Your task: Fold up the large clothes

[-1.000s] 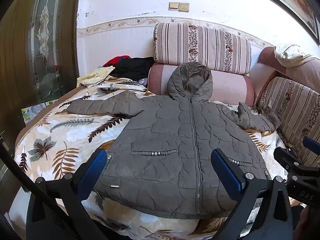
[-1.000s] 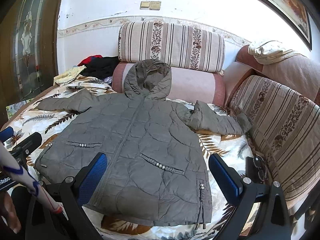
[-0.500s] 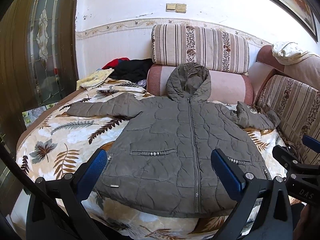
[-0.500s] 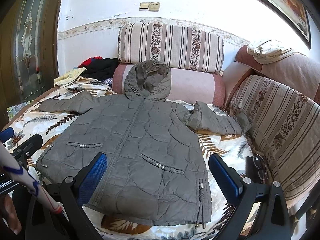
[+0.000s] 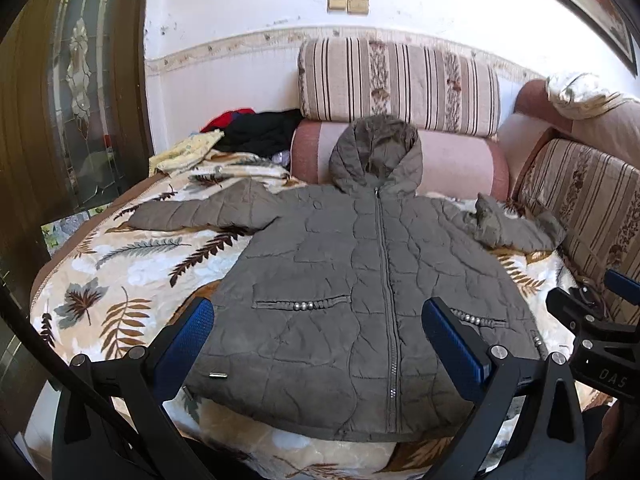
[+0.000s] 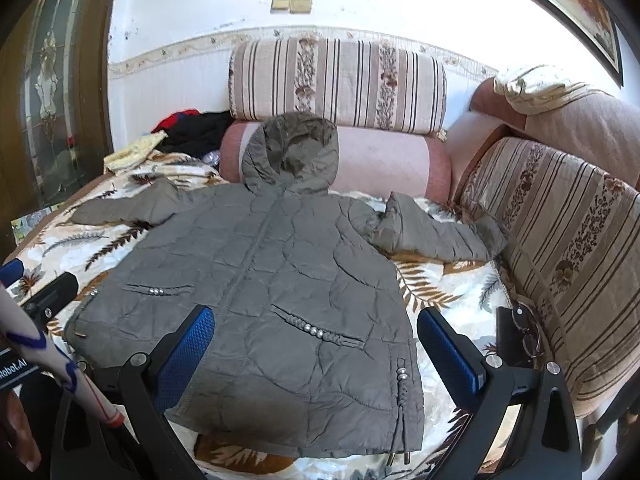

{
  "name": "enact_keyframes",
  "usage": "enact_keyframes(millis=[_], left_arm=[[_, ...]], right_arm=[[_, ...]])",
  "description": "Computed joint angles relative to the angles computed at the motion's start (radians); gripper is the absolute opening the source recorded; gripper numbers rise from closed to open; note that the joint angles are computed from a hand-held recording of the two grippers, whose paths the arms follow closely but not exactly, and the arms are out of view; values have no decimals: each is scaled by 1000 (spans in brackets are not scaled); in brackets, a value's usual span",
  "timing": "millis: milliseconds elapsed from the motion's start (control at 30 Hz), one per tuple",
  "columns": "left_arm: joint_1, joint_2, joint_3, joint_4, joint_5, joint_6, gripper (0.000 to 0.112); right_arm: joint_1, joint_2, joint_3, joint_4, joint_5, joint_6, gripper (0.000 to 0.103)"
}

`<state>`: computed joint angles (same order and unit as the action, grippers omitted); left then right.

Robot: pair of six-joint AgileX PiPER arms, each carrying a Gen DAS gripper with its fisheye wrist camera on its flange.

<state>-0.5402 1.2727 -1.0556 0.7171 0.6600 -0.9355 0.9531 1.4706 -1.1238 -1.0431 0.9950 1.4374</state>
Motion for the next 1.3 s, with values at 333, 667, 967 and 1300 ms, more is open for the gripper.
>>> enact_keyframes(millis=[333,667,967,1300], left_arm=[[76,152,-90,-127,-135,115,103],[130,507,-548,-306,-133,303,103],[171,922,-858,-528,-42,545,103],[224,981,-951,-587,1,588,103]], right_arm=[[-166,50,-2,121,-144,-105,103],[-493,26,-56,438,-341,-435,103],[-854,102,-205,844,-340,-875,103],[-1193,496,-727,1070,-180,-1061,103]])
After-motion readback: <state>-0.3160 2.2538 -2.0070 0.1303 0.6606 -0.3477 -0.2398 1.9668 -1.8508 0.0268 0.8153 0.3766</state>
